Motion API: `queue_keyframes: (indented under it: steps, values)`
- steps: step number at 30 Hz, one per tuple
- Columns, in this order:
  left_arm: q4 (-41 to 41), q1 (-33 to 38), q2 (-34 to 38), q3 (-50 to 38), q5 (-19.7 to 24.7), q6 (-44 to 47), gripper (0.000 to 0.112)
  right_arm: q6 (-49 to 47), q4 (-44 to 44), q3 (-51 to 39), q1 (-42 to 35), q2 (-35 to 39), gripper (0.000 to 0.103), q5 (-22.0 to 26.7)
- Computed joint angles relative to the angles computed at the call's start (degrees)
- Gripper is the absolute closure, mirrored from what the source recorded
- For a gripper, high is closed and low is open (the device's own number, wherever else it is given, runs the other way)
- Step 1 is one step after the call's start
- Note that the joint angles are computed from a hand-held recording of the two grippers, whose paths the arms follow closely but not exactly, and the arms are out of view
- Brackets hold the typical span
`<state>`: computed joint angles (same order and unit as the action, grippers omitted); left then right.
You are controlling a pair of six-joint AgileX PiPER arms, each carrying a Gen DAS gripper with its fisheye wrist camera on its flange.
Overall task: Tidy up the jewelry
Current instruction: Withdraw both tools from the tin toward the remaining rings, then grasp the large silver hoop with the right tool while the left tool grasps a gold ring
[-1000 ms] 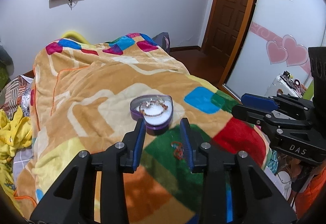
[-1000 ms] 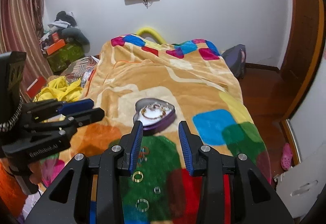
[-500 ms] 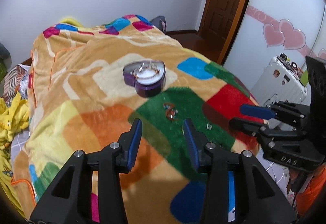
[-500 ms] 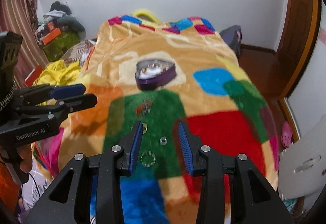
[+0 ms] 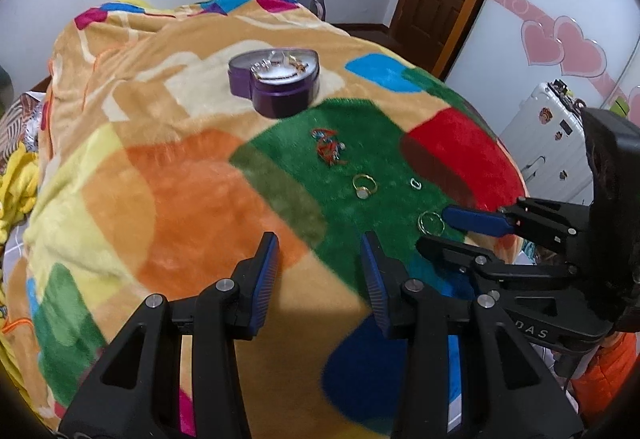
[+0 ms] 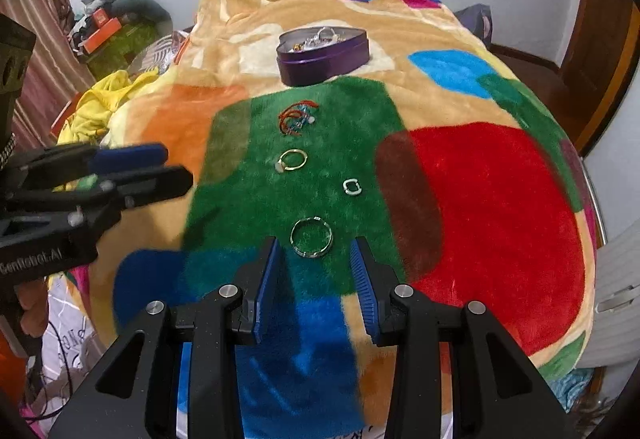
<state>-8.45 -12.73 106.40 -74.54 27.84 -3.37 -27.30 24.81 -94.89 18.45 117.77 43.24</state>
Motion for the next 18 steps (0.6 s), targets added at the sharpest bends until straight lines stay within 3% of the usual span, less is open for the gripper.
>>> queue_keyframes:
  steps: [4, 7, 18]
  values:
    - [0.05, -0.76, 1.78, -1.83, 0.59, -0.11, 0.071, -3.10, 1.99, 1.73, -0.09, -0.60, 0.071, -2.03]
    - [-1.27, -0.95, 3.28, -3.63, 1.00, 0.77, 0.071, -4.94, 3.65, 1.98, -0.49, -0.51, 0.083, -2.34]
    - [-2.50, -1.89, 11.44, -14.05, 4.95, 1.25, 0.071, -7.07, 8.89, 2.15, -5.12, -1.51, 0.083, -3.12]
